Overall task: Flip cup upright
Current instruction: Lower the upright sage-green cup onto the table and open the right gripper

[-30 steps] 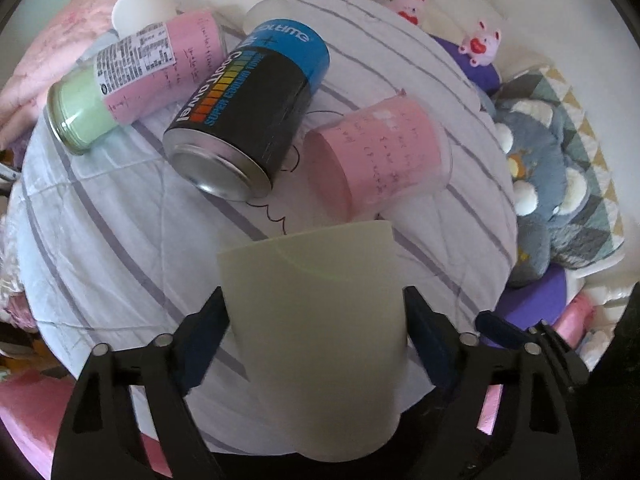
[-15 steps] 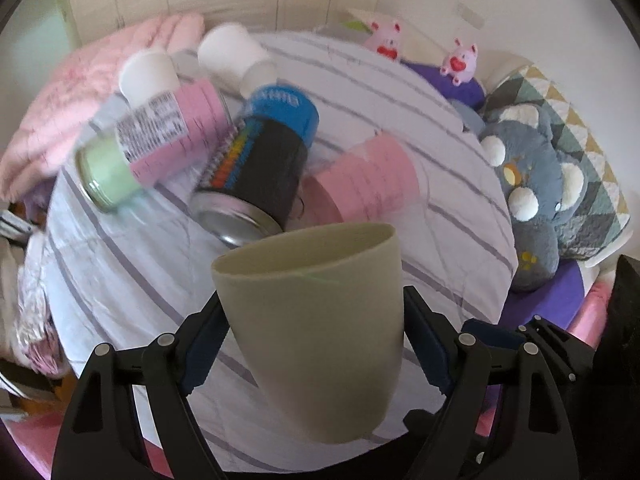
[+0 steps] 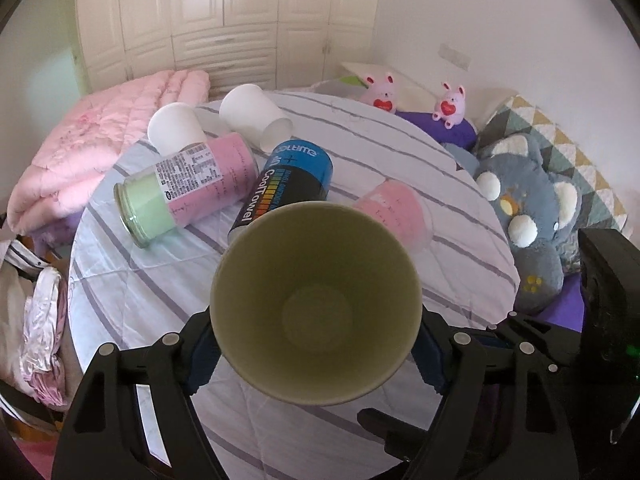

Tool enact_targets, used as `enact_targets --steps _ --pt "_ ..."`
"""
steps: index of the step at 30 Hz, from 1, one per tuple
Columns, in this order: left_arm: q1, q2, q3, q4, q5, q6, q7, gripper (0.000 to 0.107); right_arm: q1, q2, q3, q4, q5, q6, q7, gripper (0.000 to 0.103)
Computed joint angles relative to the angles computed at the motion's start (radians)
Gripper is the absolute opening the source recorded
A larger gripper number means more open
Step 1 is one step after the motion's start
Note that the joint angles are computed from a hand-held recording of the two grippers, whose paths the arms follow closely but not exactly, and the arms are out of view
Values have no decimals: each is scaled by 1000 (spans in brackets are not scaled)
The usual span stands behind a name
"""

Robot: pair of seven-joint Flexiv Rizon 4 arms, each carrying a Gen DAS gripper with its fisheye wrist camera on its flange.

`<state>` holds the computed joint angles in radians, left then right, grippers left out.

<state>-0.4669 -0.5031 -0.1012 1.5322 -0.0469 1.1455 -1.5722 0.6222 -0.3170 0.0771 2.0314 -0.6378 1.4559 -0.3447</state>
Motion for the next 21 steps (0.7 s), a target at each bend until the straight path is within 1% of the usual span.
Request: enact_targets --steps 2,5,8,13,16,21 --pt "-4 -2 2 -1 6 4 -1 81 -8 -8 15 -8 20 -9 -11 85" --pt "0 2 -3 7 1 9 4 81 -6 -4 15 -7 30 -23 -8 85" --pt "24 17 -28 40 -38 31 19 81 -5 1 13 -3 29 -28 -1 85" --pt "59 33 -61 77 -114 31 46 81 -5 6 11 -3 15 -28 7 85" --pt "54 41 -50 83 -115 31 45 81 -3 5 7 -5 5 -26 13 85" --pt "40 45 -28 63 -92 -14 30 81 -8 -1 18 -12 13 -27 3 85"
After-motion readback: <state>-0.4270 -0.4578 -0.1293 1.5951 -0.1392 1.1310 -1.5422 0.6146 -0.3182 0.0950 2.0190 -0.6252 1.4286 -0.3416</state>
